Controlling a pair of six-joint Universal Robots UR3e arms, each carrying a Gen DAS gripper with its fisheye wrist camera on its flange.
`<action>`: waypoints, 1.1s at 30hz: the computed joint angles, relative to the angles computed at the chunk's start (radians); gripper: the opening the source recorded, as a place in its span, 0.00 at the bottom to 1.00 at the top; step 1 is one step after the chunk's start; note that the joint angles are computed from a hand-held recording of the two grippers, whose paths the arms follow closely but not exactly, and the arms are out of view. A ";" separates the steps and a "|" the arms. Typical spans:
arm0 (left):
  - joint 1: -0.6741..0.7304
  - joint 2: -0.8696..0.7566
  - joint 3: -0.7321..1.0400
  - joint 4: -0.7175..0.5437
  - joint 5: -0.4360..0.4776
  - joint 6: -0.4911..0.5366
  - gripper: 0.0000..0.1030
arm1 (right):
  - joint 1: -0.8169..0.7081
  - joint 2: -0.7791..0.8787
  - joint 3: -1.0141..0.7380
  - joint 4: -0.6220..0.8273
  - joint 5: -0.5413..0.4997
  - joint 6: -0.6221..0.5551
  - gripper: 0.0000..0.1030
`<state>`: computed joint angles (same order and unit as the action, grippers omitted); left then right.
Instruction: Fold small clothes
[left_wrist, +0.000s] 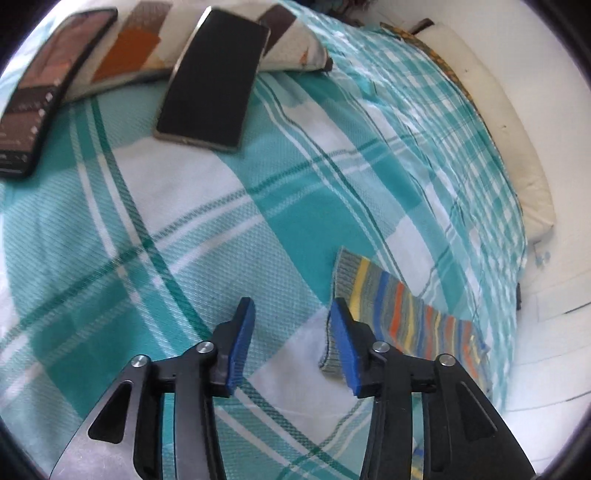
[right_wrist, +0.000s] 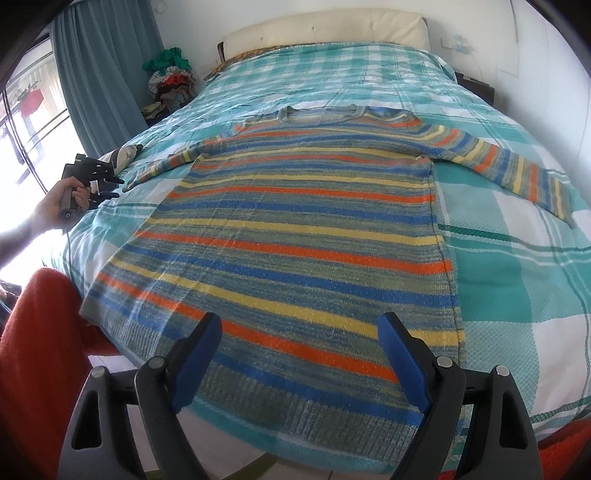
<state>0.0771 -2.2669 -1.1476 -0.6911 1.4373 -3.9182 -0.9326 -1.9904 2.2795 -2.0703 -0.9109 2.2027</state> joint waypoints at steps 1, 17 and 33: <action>-0.012 0.008 -0.009 0.026 0.033 0.011 0.51 | 0.004 0.006 -0.003 -0.004 0.000 0.004 0.83; -0.208 -0.092 0.088 0.052 0.143 0.255 0.74 | 0.029 0.001 0.024 -0.066 -0.035 0.032 0.83; -0.400 -0.410 0.568 -0.193 0.370 0.471 1.00 | 0.035 -0.031 0.035 -0.073 -0.028 0.035 0.83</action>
<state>-0.3225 -2.6771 -0.5798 -0.8842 1.8070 -3.4474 -0.8973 -2.0213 2.3140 -2.1432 -0.9392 2.2373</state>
